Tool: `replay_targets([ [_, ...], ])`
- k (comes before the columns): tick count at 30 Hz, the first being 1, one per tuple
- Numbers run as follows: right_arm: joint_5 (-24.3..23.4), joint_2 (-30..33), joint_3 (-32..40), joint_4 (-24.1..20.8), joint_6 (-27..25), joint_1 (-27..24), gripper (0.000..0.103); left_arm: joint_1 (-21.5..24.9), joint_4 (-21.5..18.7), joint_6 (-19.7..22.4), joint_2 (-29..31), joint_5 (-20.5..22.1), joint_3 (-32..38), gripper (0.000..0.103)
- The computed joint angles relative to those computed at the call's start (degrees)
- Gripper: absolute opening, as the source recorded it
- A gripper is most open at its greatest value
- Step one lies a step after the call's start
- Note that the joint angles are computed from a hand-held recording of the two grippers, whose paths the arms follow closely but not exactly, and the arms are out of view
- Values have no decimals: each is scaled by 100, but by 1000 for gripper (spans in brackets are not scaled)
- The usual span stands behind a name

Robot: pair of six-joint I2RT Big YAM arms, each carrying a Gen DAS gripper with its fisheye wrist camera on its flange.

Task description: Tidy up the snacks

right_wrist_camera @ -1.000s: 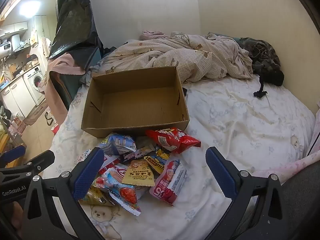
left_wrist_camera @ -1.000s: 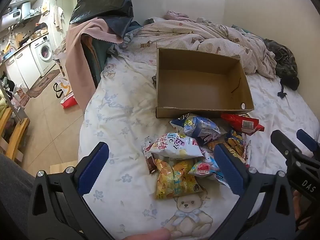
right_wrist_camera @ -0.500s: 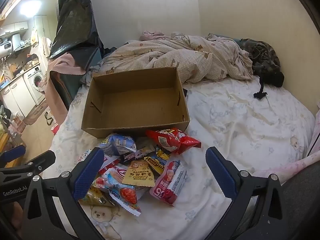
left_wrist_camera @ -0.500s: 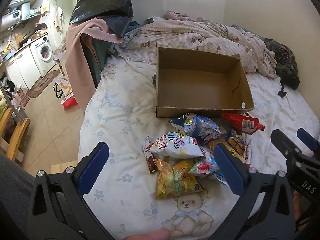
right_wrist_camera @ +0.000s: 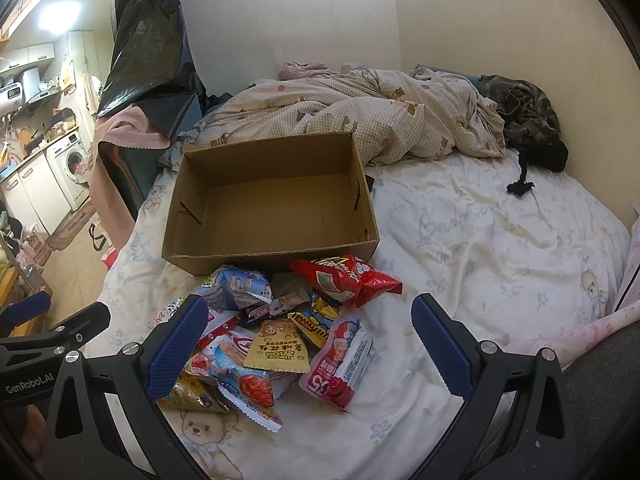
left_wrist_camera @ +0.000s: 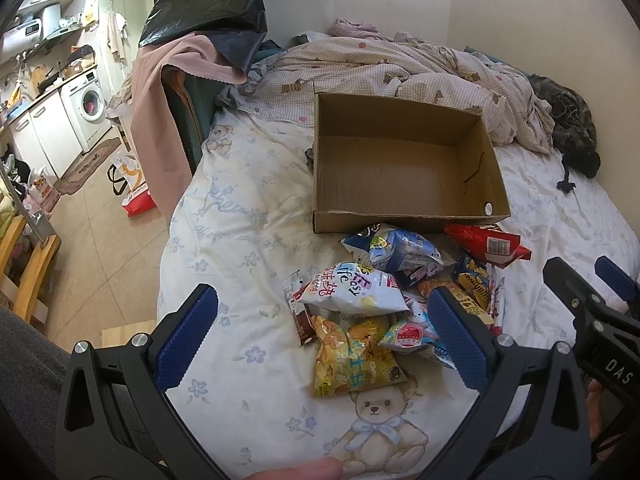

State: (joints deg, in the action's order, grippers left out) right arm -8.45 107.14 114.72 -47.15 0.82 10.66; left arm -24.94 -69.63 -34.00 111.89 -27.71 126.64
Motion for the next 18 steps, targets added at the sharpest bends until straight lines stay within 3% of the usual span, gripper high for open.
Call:
replay_targets([
  [18,13,31,66,-35,10,-17,103,25,-135,-122,93,92,147,103],
])
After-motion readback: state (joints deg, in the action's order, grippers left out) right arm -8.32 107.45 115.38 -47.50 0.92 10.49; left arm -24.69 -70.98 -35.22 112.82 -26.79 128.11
